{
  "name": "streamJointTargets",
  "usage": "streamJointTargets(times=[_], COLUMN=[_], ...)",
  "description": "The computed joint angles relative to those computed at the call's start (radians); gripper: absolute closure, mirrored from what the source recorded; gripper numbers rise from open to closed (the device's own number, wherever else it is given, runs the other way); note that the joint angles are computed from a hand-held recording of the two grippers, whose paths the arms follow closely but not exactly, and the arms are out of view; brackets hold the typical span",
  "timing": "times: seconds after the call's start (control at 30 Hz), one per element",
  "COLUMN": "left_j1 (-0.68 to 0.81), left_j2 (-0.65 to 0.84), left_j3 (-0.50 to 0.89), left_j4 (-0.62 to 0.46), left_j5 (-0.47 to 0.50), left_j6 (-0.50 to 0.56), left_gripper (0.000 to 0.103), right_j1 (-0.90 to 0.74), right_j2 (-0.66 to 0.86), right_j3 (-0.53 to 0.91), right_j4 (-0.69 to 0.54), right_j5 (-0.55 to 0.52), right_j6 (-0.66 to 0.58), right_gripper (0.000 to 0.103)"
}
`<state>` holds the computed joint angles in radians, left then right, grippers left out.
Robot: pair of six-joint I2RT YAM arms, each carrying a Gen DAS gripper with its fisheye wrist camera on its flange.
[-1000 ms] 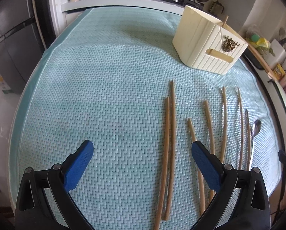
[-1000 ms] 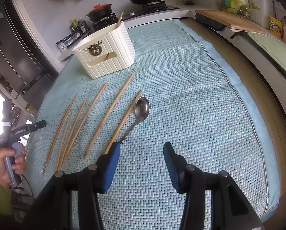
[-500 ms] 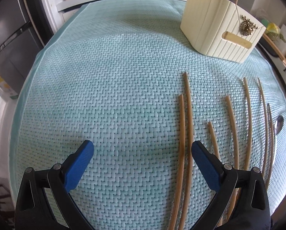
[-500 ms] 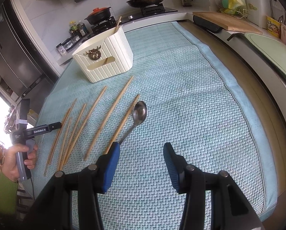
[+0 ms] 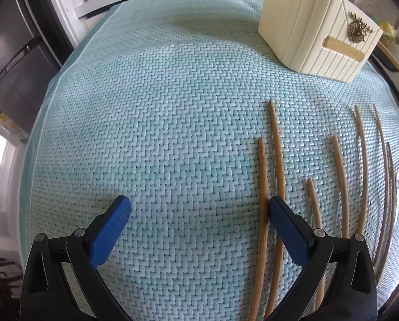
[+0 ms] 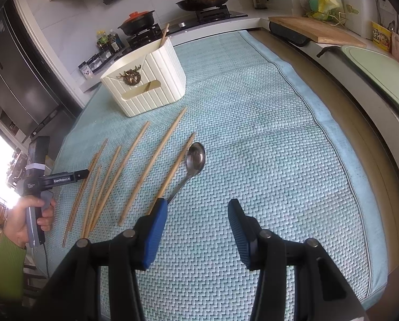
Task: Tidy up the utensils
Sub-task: 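Grasp a chopstick with the left gripper while the right gripper grasps the second spoon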
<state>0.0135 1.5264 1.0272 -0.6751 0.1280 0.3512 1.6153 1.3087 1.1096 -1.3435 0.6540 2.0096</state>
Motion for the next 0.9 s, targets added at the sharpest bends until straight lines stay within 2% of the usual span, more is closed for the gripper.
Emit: streamJointTargets(times=[0.13, 0.2, 0.23, 0.3, 0.33, 0.4, 0.43, 0.5, 0.53, 0.67, 0.73, 0.77, 0.8, 0.83, 0.9], left_j1=[-0.030, -0.032, -0.036, -0.044, -0.050, -0.066, -0.064, -0.068, -0.063, -0.047, -0.033, -0.027, -0.017, 0.002, 0.032], left_j2=[0.008, 0.009, 0.008, 0.010, 0.007, 0.001, 0.006, 0.014, 0.025, 0.077, 0.080, 0.085, 0.082, 0.076, 0.038], left_j3=[0.013, 0.027, 0.034, 0.048, 0.049, 0.051, 0.058, 0.075, 0.087, 0.144, 0.156, 0.173, 0.183, 0.198, 0.204], left_j4=[-0.004, -0.024, -0.032, -0.052, -0.053, -0.057, -0.065, -0.080, -0.087, -0.108, -0.117, -0.126, -0.133, -0.148, -0.171], left_j5=[-0.008, 0.018, 0.020, 0.036, 0.035, 0.037, 0.046, 0.059, 0.072, 0.130, 0.170, 0.187, 0.203, 0.225, 0.269], left_j6=[0.003, 0.004, 0.011, 0.022, 0.025, 0.031, 0.038, 0.037, 0.042, 0.042, 0.037, 0.032, 0.030, 0.036, 0.037], left_gripper=[0.002, 0.017, 0.020, 0.036, 0.040, 0.063, 0.068, 0.093, 0.097, 0.099, 0.099, 0.100, 0.100, 0.100, 0.100], right_j1=[0.003, -0.008, -0.021, -0.075, -0.117, -0.200, -0.253, -0.368, -0.428, -0.624, -0.672, -0.685, -0.685, -0.673, -0.630], right_j2=[0.000, -0.002, -0.007, -0.033, -0.057, -0.113, -0.140, -0.184, -0.199, -0.196, -0.173, -0.162, -0.147, -0.135, -0.129], right_j3=[0.000, 0.001, -0.001, -0.024, -0.047, -0.104, -0.135, -0.201, -0.234, -0.323, -0.334, -0.332, -0.318, -0.299, -0.250], right_j4=[-0.008, -0.010, -0.008, 0.018, 0.055, 0.148, 0.210, 0.337, 0.400, 0.599, 0.643, 0.654, 0.646, 0.625, 0.568], right_j5=[0.001, -0.001, 0.000, -0.012, -0.032, -0.056, -0.080, -0.144, -0.188, -0.362, -0.409, -0.427, -0.427, -0.412, -0.361], right_j6=[0.006, -0.019, -0.043, -0.135, -0.204, -0.348, -0.440, -0.613, -0.690, -0.914, -0.972, -0.997, -1.013, -1.016, -0.994], right_gripper=[0.055, 0.055, 0.055, 0.055, 0.055, 0.055, 0.055, 0.055, 0.055, 0.056, 0.080, 0.085, 0.096, 0.099, 0.100])
